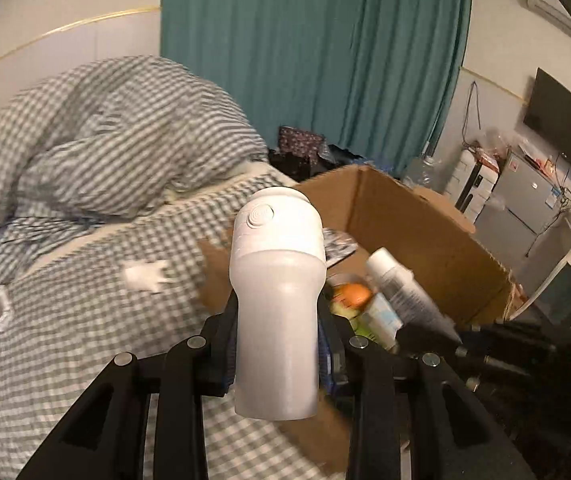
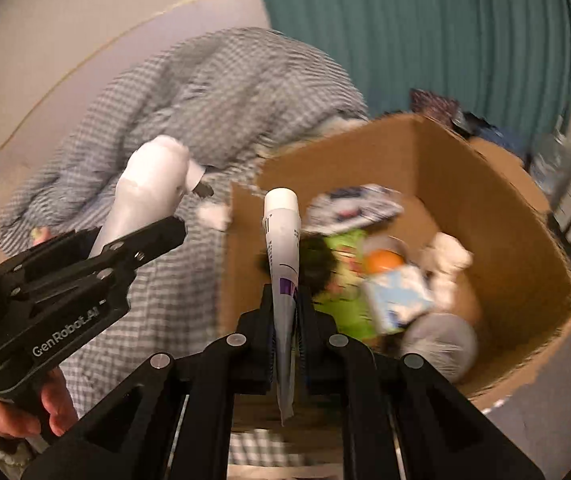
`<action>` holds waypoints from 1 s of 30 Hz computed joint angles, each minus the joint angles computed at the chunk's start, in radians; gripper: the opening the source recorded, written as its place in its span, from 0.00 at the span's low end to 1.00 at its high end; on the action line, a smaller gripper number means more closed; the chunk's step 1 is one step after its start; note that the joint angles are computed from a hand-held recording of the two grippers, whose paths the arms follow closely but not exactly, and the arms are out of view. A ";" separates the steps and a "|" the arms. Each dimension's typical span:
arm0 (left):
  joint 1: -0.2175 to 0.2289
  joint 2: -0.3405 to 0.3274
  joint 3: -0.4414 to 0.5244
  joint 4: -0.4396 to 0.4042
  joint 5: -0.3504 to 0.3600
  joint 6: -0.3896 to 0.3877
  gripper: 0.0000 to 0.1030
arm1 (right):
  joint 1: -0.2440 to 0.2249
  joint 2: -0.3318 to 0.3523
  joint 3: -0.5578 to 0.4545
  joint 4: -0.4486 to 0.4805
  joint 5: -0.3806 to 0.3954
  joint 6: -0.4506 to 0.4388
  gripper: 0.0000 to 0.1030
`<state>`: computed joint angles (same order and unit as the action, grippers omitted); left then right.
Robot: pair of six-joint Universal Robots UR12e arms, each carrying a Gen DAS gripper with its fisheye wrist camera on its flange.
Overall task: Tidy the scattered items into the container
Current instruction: 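Carry tube and bottle over the cardboard box and open both tools, then move both tools back over the bed toward the figurine and phone stand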
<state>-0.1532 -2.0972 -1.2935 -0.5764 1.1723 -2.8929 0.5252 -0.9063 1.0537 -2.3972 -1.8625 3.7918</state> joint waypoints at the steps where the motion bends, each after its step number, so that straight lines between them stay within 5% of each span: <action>1: -0.014 -0.013 0.014 -0.004 0.013 0.000 0.39 | -0.005 -0.007 0.013 0.005 -0.001 0.005 0.09; 2: -0.024 -0.021 0.023 -0.009 0.029 0.004 0.66 | -0.010 -0.011 0.022 0.009 -0.001 0.008 0.10; 3: -0.038 -0.031 0.037 -0.019 0.071 0.013 0.80 | -0.014 -0.014 0.030 0.010 -0.002 0.010 0.18; 4: -0.042 -0.034 0.037 -0.008 0.098 0.003 0.87 | -0.016 -0.016 0.034 0.016 -0.003 0.010 0.23; 6: -0.037 -0.035 0.036 -0.003 0.085 -0.004 0.88 | -0.018 -0.018 0.038 0.040 -0.035 0.019 0.66; 8: -0.031 -0.032 0.033 -0.004 0.083 -0.013 0.89 | -0.014 -0.027 0.054 0.033 -0.075 0.038 0.83; 20: 0.059 0.050 -0.079 0.043 0.125 -0.130 0.93 | 0.008 -0.023 0.045 -0.036 -0.017 0.073 0.87; 30: 0.182 0.142 -0.216 0.090 0.232 -0.210 0.94 | 0.083 0.106 -0.200 0.077 -0.036 0.040 0.87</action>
<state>0.0290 -1.9553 -1.5097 -0.4867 1.4043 -3.1024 0.6085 -0.8007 0.8540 -2.3206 -1.8988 3.8321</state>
